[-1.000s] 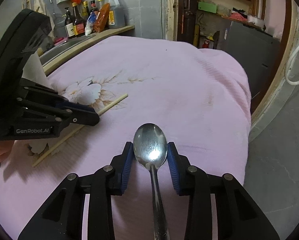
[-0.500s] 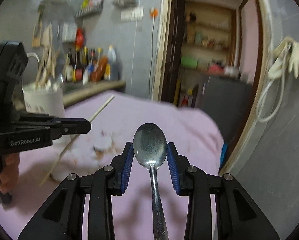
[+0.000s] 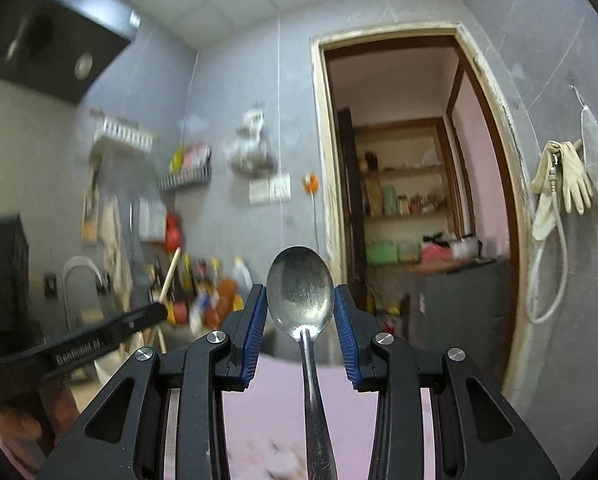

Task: Organize utensils
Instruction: 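Carry the chopstick and spoon to the white caddy and drop them in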

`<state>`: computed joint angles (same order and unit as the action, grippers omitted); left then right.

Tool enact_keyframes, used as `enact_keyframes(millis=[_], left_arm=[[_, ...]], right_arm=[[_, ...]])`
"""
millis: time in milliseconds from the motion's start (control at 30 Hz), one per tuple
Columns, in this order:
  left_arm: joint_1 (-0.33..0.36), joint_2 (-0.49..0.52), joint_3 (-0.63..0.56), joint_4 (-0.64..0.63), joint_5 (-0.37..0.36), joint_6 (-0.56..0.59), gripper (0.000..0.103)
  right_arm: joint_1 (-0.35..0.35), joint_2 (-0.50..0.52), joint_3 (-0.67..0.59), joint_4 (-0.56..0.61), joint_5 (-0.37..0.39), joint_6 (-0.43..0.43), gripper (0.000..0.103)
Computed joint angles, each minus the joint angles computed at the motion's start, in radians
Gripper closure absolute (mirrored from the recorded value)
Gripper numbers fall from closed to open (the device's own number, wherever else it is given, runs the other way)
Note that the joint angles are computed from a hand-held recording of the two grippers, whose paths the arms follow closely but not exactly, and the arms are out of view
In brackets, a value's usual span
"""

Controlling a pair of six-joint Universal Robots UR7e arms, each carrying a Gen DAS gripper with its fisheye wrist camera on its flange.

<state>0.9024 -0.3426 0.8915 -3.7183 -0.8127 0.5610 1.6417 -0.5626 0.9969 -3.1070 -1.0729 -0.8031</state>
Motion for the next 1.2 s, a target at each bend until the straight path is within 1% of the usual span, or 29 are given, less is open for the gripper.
enact_keyframes(millis=[67,133,267,367,433,567,767,833,933,1033,1200], left_arm=[[0.004,-0.012,-0.008,-0.032,-0.004,0.025,0.101],[0.008,-0.035,0.008,-0.068,-0.001,0.047,0.101],[0.021,-0.077,0.026,-0.125,0.008,0.082,0.101],[0.038,-0.099,0.024,-0.161,0.016,0.093,0.101],[0.051,-0.116,0.031,-0.181,0.02,0.082,0.101],[0.084,-0.149,0.067,-0.233,0.005,0.017,0.101],[0.118,-0.163,0.094,-0.313,-0.014,-0.069,0.101],[0.123,-0.158,0.087,-0.347,-0.019,-0.074,0.101],[0.124,-0.146,0.075,-0.398,-0.016,-0.039,0.101],[0.121,-0.121,0.035,-0.41,0.015,0.024,0.101],[0.123,-0.101,0.02,-0.405,0.032,0.043,0.101]], right_arm=[[0.015,0.033,-0.034,-0.033,0.026,0.053,0.071],[0.029,0.063,-0.067,-0.049,0.037,0.095,0.071],[0.055,0.134,-0.141,-0.065,0.051,0.184,0.071],[0.069,0.186,-0.202,-0.054,0.059,0.248,0.071],[0.076,0.216,-0.242,-0.034,0.066,0.292,0.071],[0.074,0.272,-0.315,0.001,0.126,0.365,0.071],[0.066,0.311,-0.343,0.014,0.176,0.402,0.071],[0.063,0.317,-0.346,0.019,0.184,0.403,0.071],[0.062,0.328,-0.36,0.026,0.19,0.4,0.071],[0.061,0.332,-0.363,0.047,0.203,0.398,0.071],[0.066,0.326,-0.335,0.044,0.199,0.371,0.071]])
